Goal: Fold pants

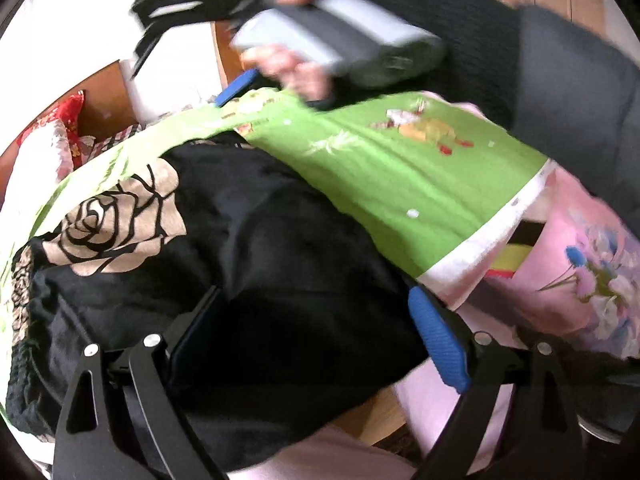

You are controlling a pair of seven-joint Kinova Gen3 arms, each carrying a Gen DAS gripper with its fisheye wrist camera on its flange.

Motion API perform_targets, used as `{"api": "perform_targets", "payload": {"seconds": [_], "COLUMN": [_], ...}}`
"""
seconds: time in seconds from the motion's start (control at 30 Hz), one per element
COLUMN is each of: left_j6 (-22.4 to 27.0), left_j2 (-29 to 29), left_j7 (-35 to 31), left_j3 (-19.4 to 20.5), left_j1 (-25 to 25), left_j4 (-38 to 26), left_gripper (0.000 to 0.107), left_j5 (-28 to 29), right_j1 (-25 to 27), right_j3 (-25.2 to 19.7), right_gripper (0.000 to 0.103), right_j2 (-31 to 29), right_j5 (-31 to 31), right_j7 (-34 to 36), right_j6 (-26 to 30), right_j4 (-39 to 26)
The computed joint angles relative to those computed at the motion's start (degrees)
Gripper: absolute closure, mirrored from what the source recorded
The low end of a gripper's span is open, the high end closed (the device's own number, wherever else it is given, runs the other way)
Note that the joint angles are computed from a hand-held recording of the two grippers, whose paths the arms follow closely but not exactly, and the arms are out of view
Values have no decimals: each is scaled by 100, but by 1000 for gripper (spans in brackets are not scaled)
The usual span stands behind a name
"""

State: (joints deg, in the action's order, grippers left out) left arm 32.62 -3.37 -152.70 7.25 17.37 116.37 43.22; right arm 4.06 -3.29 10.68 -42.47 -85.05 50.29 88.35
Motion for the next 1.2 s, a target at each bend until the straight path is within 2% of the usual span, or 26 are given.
{"api": "perform_targets", "payload": {"seconds": [0.07, 0.13, 0.23, 0.3, 0.4, 0.47, 0.57, 0.63, 0.7, 0.73, 0.8, 0.83, 0.9, 0.97, 1.03, 1.07, 1.13, 1.2], "left_j6": [163, 50, -28, -261, 1, 176, 835, 1301, 1589, 1610, 1535, 1561, 1626, 1603, 1454, 1422, 1379, 1341], "left_j2": [-70, -52, 145, 72, 88, 39, -271, -359, -307, -217, -26, 65, 288, 244, 210, 215, 230, 228], "left_j7": [-307, -348, 38, 167, 272, 32, -659, -996, -1005, -897, -591, -490, -373, -490, -367, -295, -213, -229], "left_j3": [-312, -240, 65, 291, 80, 59, -586, -1046, -1234, -1214, -1170, -1135, -1041, -948, -824, -790, -739, -725], "left_j1": [104, 46, -6, -16, 60, -53, -115, -341, -846, -1082, -1413, -1516, -1727, -1813, -1812, -1805, -1782, -1775], "left_j4": [17, 32, -42, 54, -29, -32, 12, -9, -100, -176, -322, -388, -504, -402, -382, -401, -409, -395], "left_gripper": [15, 15, 15, 15, 16, 16, 17, 16, 15, 15, 16, 16, 17, 17, 17, 17, 17, 17], "left_j5": [425, 542, 128, -252, -240, -153, 475, 936, 1218, 1223, 1045, 970, 746, 759, 601, 539, 505, 503], "right_j1": [225, 127, -514, -904, -1044, -886, -946, -774, -418, -268, -269, -423, -898, -1137, -951, -698, -195, -30], "right_j3": [-275, -434, -165, 24, -32, -56, 206, -66, -596, -862, -1105, -1082, -751, -540, -596, -760, -1134, -1306], "right_gripper": [4, 4, 4, 4, 4, 4, 4, 4, 4, 4, 4, 4, 4, 4, 6, 6, 7, 7], "right_j2": [-131, -159, -47, 167, 233, 325, 175, -6, 99, 256, 623, 781, 983, 1132, 1139, 1180, 1223, 1274], "right_j5": [170, 628, 1327, 1757, 2022, 1744, 1310, 941, 475, 242, -107, -142, 68, 264, 87, -141, -476, -439], "right_j7": [-84, -425, -985, -1390, -1549, -1521, -1393, -937, -471, -241, -46, -39, -147, -388, -283, -241, -156, -178], "right_j6": [202, 452, 470, 301, -206, -277, -509, -580, -278, -45, 361, 465, 449, 145, -295, -437, -477, -556], "right_j4": [28, 24, 65, 92, 109, 50, 173, 255, 60, -111, -403, -512, -676, -656, -552, -498, -392, -420]}}
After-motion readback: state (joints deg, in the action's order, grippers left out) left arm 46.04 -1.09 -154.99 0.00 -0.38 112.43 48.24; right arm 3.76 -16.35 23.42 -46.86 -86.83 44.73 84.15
